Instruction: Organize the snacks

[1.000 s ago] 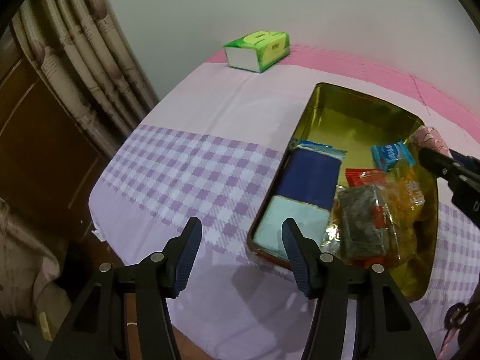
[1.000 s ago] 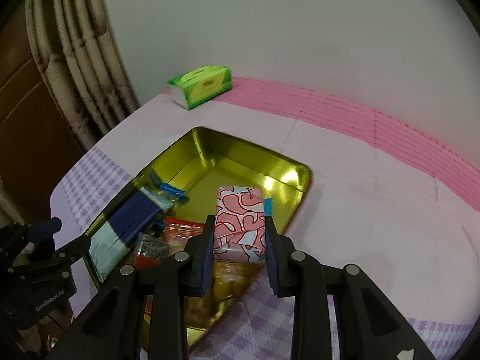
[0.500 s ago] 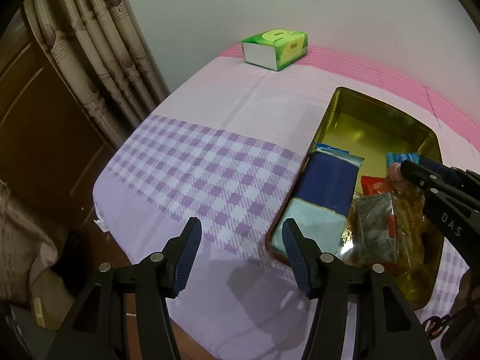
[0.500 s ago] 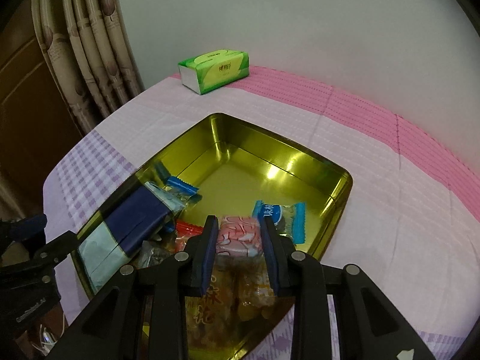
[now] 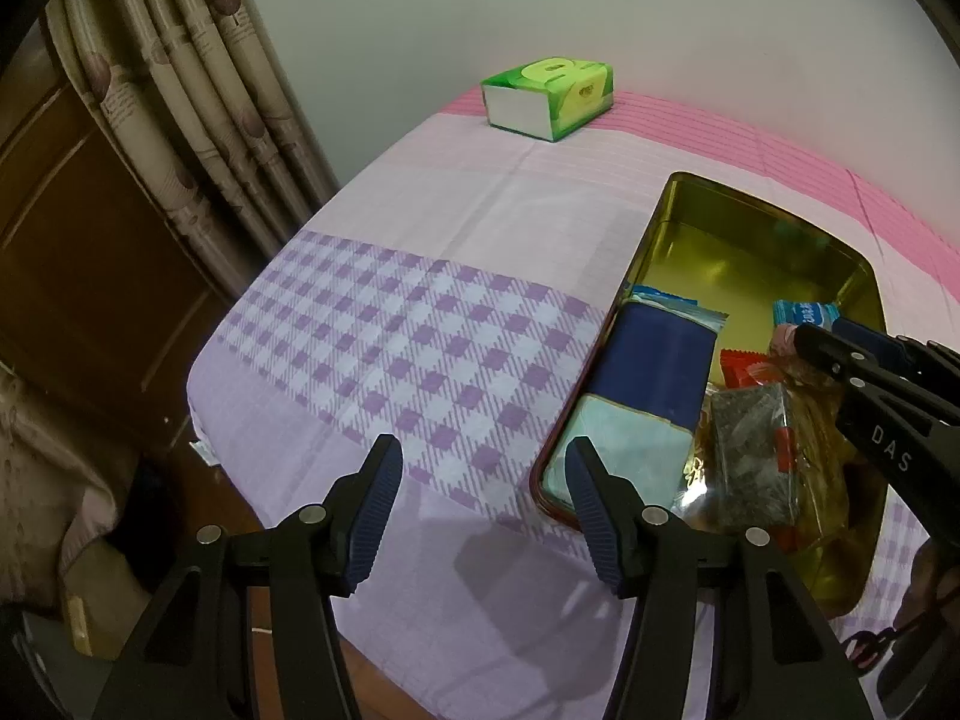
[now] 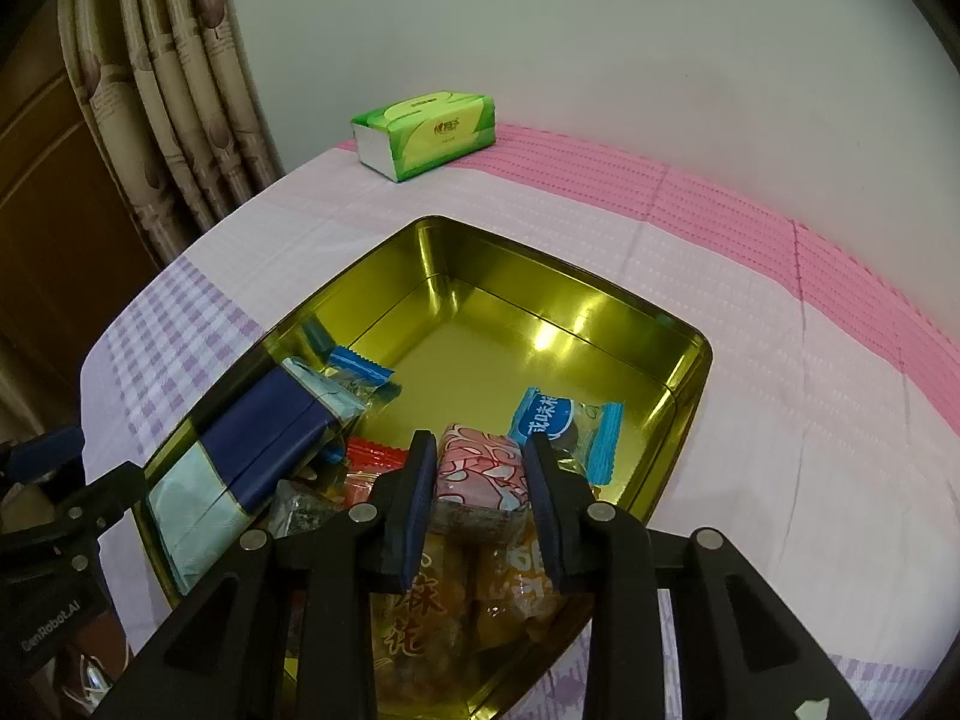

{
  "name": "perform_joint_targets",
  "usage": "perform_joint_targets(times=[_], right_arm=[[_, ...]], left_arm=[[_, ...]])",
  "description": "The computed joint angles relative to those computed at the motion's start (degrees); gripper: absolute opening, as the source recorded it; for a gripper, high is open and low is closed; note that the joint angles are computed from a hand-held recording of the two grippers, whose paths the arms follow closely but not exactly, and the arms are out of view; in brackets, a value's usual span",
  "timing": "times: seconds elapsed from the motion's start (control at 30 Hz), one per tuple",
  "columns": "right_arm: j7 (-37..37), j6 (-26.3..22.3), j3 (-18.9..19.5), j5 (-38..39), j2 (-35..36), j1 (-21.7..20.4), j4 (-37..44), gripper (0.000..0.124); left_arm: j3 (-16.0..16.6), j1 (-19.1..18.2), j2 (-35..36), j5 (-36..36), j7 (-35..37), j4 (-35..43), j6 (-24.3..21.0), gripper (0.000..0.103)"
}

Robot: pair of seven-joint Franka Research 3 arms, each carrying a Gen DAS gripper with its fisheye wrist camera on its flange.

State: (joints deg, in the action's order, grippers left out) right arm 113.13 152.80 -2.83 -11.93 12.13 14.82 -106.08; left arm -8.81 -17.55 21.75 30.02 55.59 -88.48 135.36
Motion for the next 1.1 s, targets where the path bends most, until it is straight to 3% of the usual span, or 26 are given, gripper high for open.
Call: perform_joint_targets(times=[0.2,0.33,0.53,0.8,1.1], right_arm=[[0.9,0.2,0.0,-0.1,-1.0,0.2,-0.8,0.039],[3.5,1.8,0.0,-1.5,-3.2,0.4,-2.8,0.065],[9.3,1.4,0.6,-8.1,-7.2,0.3,-5.5,0.09],[13.3,-1.5,3.5,-8.1,-13.0,-2.1,-10.7,0.102],[17.5,-4.9,6.3,-8.7,-15.9,-4.1,-15.0,0.102]], left_arm=[[-0.1,-0.1,0.0,-0.2,0.5,0.1,-0.2,0.058],[-0.4,0.3,-0.1,-0.9,1.7,-0.3,0.3,0.059],[-0.5,-0.1,-0.5,-0.5,4.2,-0.6,0.5,0.059],[-0.9,0.1,-0.6,-1.5,6.3,-0.7,0.7,0.059],[-0.8,-0.2,-0.8,-1.5,6.6,-1.1,1.0,0.059]])
